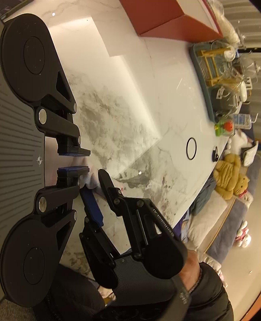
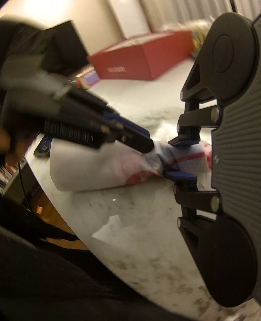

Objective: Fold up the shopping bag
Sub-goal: 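Grasp the rolled bag tube with the left tool and release the right tool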

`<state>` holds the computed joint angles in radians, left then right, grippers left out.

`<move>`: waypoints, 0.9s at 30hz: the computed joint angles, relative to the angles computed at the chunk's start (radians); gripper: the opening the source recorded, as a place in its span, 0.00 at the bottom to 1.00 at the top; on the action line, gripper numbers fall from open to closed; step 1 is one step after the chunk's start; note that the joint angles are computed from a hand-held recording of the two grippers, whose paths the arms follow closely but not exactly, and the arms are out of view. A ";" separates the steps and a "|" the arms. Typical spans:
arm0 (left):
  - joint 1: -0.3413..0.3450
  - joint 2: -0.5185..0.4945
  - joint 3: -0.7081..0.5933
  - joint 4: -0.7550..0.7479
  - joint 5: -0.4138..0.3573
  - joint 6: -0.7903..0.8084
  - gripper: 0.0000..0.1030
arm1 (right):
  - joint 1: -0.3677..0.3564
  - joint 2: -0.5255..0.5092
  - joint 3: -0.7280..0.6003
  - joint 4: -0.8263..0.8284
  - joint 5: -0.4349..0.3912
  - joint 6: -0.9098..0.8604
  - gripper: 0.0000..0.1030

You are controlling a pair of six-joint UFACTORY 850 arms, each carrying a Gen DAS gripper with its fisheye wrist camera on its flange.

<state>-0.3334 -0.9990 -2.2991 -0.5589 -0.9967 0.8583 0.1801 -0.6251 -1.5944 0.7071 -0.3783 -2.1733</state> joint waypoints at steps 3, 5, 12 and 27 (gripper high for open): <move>-0.003 -0.062 -0.122 0.019 -0.105 0.008 0.18 | 0.005 0.020 0.044 0.082 0.052 -0.118 0.23; -0.007 -0.064 -0.129 0.027 -0.115 0.021 0.34 | 0.007 0.028 0.060 0.113 0.071 -0.166 0.23; -0.031 -0.112 -0.212 0.109 -0.159 -0.022 0.84 | 0.007 0.055 0.116 0.257 0.115 -0.353 0.22; -0.095 0.008 0.014 0.237 0.042 -0.038 0.41 | -0.001 0.093 0.197 0.509 0.162 -0.674 0.20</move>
<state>-0.4285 -0.9909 -2.2853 -0.3220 -0.9548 0.8200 0.1794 -0.5318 -1.3976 1.2161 -0.2159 -2.8478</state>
